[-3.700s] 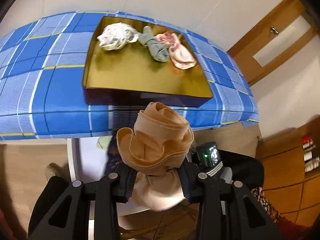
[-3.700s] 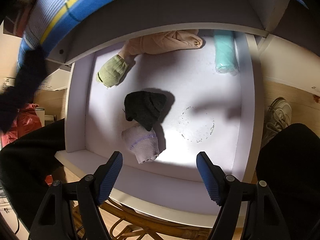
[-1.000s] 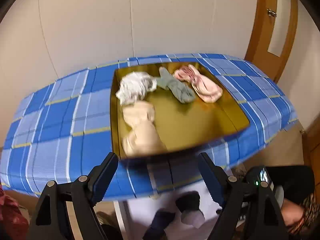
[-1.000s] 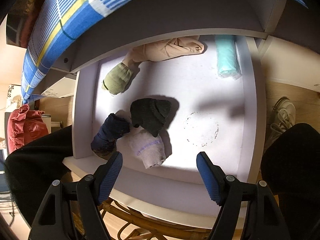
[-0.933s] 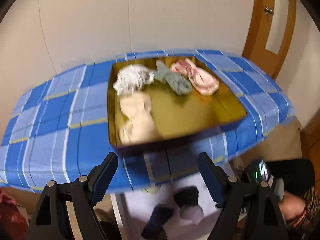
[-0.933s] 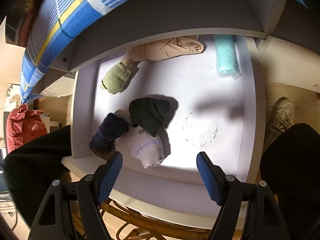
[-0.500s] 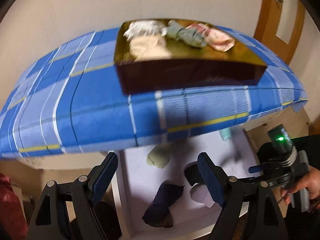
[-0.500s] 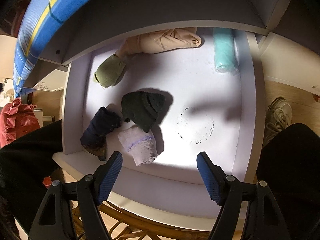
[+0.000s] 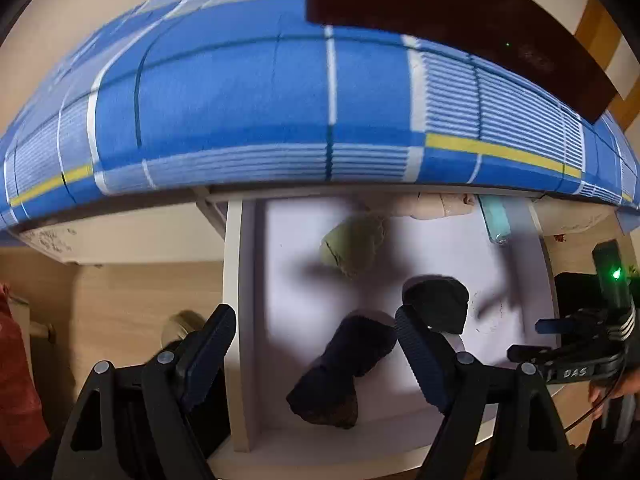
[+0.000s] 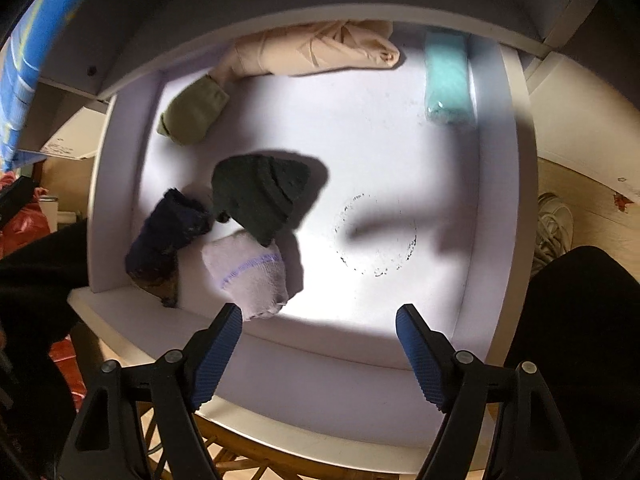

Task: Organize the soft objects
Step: 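Move the left tool back down over the drawer, then grasp the white lavender-striped sock in the drawer with the right tool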

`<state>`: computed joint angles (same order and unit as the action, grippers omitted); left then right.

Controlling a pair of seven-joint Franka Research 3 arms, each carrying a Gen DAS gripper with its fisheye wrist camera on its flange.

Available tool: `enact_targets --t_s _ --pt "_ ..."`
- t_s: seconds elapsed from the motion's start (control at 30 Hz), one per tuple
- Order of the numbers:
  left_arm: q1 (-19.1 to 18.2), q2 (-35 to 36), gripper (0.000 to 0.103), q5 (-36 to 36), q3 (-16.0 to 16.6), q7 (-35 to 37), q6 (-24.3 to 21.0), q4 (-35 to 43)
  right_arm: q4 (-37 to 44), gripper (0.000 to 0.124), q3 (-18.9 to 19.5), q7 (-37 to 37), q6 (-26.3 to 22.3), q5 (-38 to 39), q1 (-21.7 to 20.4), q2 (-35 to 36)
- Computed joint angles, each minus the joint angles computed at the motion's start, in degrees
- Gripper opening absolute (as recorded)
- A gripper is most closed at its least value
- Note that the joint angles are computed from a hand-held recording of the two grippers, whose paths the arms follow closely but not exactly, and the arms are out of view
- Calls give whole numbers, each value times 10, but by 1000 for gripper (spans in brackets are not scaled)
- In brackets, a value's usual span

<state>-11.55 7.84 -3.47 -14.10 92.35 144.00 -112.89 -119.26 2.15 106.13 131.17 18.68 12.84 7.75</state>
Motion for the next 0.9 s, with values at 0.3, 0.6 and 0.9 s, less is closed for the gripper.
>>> enact_targets --t_s 0.3,0.6,0.9 --pt "11 -12 83 -58 -1 23 2 -8 16 80 11 -29 14 8 13 27" --pt "14 -17 83 -86 2 27 -5 -8 82 80 16 -17 -6 -13 38 110" --pt "15 -11 83 -101 2 26 -15 -3 115 79 12 16 -12 -30 54 155"
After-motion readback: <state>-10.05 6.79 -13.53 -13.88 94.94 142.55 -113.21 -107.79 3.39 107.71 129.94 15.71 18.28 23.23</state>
